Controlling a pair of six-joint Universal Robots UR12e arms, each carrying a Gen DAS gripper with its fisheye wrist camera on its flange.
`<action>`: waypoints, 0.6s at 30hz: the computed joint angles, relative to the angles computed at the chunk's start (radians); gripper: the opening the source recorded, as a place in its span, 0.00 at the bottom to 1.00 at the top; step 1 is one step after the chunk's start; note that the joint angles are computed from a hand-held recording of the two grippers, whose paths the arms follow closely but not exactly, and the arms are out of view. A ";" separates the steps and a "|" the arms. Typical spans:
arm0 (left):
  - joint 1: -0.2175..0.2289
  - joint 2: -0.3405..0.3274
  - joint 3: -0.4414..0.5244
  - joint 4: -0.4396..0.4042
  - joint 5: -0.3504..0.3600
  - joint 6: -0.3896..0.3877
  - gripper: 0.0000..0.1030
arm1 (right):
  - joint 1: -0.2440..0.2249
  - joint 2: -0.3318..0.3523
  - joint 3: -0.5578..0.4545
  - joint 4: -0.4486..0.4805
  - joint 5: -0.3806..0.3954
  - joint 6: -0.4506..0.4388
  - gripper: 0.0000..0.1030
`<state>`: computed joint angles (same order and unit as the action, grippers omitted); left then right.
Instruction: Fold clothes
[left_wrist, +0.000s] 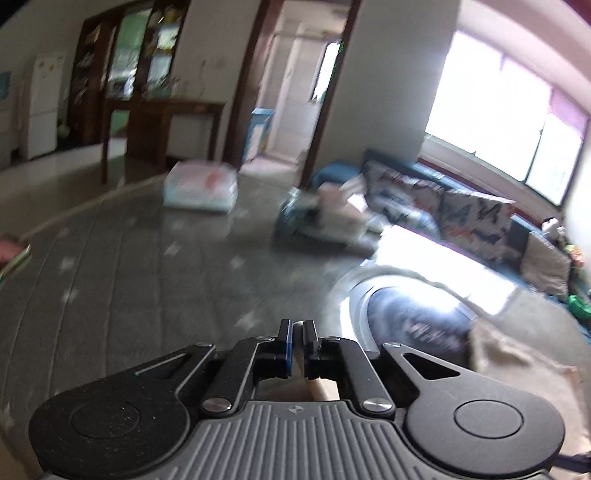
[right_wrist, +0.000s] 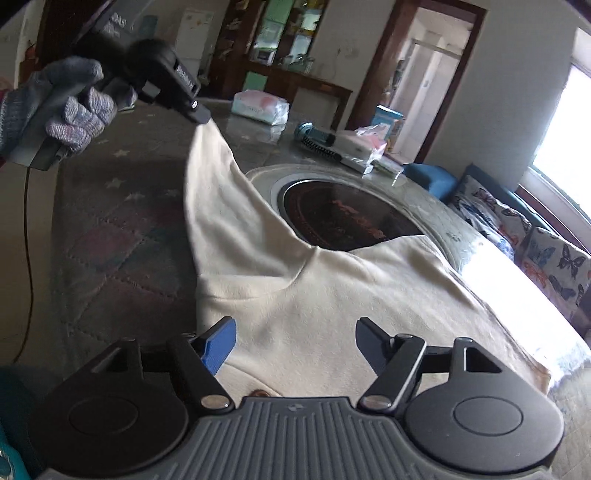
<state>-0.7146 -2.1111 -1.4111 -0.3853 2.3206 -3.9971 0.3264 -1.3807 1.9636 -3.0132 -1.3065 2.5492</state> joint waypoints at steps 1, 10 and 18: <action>-0.003 -0.004 0.010 0.023 0.002 0.027 0.05 | 0.002 0.002 0.000 -0.011 -0.005 0.018 0.71; -0.020 -0.064 0.147 0.219 -0.043 0.290 0.05 | 0.028 0.025 -0.007 -0.054 -0.037 0.092 0.71; -0.046 -0.143 0.303 0.314 -0.206 0.514 0.05 | 0.022 0.025 -0.001 -0.074 -0.022 0.114 0.72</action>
<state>-0.7603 -2.2546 -1.1077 -0.0711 2.1149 -3.4834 0.3487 -1.3561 1.9628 -3.0867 -1.3284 2.6634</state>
